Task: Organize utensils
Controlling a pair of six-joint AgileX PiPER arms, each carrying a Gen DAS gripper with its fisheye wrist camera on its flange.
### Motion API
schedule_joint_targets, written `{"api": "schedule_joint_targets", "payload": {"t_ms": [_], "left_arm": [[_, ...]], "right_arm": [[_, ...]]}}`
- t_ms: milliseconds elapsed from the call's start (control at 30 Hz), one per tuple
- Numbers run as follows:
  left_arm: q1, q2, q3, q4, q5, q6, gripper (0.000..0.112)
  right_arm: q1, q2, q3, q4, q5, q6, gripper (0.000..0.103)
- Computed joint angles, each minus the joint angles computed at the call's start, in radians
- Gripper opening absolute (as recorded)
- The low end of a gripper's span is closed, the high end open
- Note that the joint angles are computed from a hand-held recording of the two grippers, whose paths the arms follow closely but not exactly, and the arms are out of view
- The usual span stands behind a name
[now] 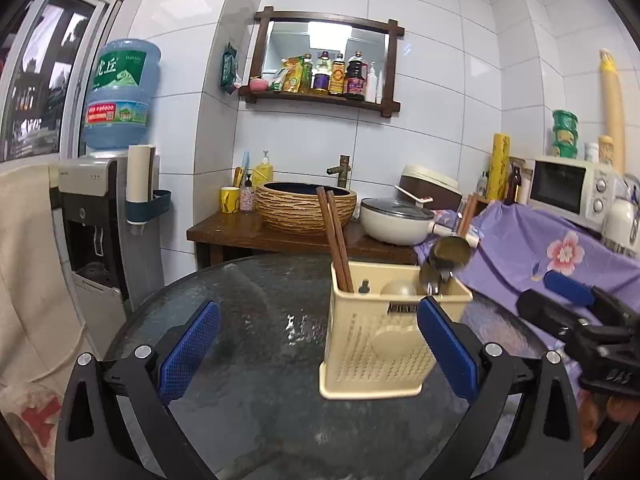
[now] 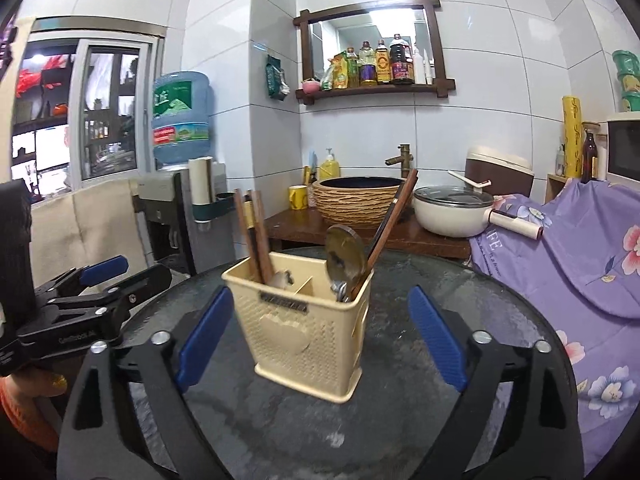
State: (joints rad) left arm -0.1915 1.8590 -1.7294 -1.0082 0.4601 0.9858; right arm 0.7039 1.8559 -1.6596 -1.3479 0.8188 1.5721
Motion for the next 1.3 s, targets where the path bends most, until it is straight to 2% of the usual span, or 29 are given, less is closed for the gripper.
{"api": "schedule_joint_targets", "payload": {"t_ms": [167,267,400,500,567,700,800,1100,1300], "left_arm": [[0.041,-0.160,0.274,-0.151,-0.012,0.248,0.097],[0.075,-0.244,0.418,-0.227,0.020,0.336,0.097],[0.108,-0.330,0.555,-0.311,0.058,0.455,0.097],[0.122,-0.399,0.649,-0.378,0.061,0.576,0.097],[0.141,-0.430,0.691,-0.425,0.095,0.634,0.097],[0.154,-0.463,0.727,-0.444,0.144,0.655,0.097],[0.151,-0.478,0.748,-0.457,0.149,0.668,0.097],[0.182,-0.483,0.751,-0.428,0.181,0.616,0.097],[0.177,-0.492,0.753,-0.417,0.133,0.591,0.097]], "right_arm": [[0.141,-0.090,0.211,-0.126,0.088,0.170,0.097],[0.199,-0.123,0.307,-0.143,0.107,0.258,0.097],[0.292,-0.148,0.421,-0.163,0.166,0.390,0.097],[0.363,-0.149,0.469,-0.167,0.234,0.424,0.097],[0.404,-0.151,0.495,-0.168,0.267,0.441,0.097],[0.446,-0.159,0.526,-0.157,0.290,0.467,0.097],[0.473,-0.158,0.529,-0.143,0.329,0.464,0.097],[0.486,-0.172,0.538,-0.144,0.338,0.467,0.097],[0.482,-0.162,0.514,-0.134,0.332,0.440,0.097]]}}
